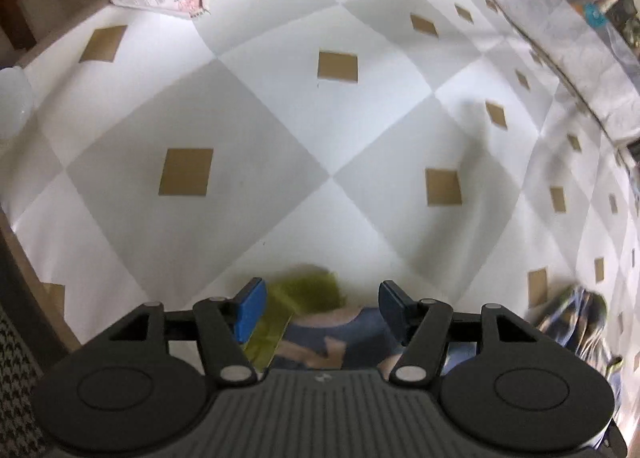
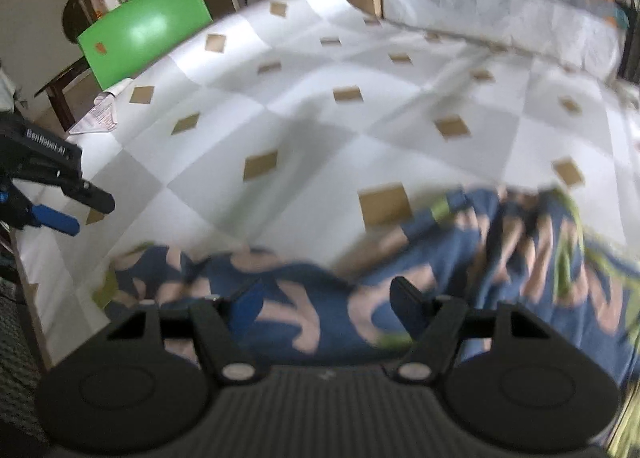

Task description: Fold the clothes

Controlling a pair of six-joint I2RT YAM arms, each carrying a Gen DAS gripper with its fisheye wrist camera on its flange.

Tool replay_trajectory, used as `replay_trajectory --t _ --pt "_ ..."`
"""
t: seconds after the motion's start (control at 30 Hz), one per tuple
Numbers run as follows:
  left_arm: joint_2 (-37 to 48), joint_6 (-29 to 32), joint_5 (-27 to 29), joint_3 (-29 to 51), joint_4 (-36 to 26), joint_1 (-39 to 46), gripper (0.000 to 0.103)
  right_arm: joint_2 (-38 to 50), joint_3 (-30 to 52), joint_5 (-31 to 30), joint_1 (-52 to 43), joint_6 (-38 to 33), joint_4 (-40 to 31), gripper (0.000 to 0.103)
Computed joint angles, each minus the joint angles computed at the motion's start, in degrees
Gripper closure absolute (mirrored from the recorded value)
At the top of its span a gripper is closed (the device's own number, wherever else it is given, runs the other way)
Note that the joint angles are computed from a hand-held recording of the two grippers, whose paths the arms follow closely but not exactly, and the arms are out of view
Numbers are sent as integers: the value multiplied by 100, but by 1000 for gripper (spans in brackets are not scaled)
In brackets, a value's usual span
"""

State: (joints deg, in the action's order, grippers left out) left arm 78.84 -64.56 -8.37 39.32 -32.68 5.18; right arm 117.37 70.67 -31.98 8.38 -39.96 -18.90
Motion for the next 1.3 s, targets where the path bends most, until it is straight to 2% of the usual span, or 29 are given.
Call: replay_trajectory --t 0.1,0.17,0.23,0.33,0.4,0.5,0.63,0.77,0.83,0.93,1.0,1.13,1.23,1.3 --pt "3 -353 313 -129 290 21 42 -31 -177 240 116 220 701 38" --pt "64 -519 442 -114 405 37 42 189 94 187 63 614 740 41" --pt "239 -685 337 2 526 -188 42 429 388 69 3 816 676 45" --pt "404 -788 316 118 707 -270 42 676 616 174 43 603 666 49" --pt "369 -754 346 71 921 -293 42 837 794 381 110 423 491 50" --pt "444 -757 427 140 988 -294 42 1040 990 362 131 119 180 51" --pt "424 -889 441 92 1120 -245 42 1036 807 423 154 -426 302 52" --pt "585 -721 363 221 1077 -243 42 1164 844 373 133 -404 318 56" --pt "707 -557 322 335 997 -259 42 1140 825 428 183 -569 370 57" --pt "759 -397 360 385 995 -223 42 829 370 803 348 -889 1030 56" --pt "712 -369 402 344 1072 -163 42 738 258 720 353 -1055 1172 57" --pt "651 -347 359 345 1052 -123 42 974 595 752 321 -1060 734 58" --pt "567 -369 473 273 1135 -72 42 1276 1074 353 142 -945 213 59" --pt "522 -403 533 234 1177 -41 42 1234 1022 383 155 -1246 290 60"
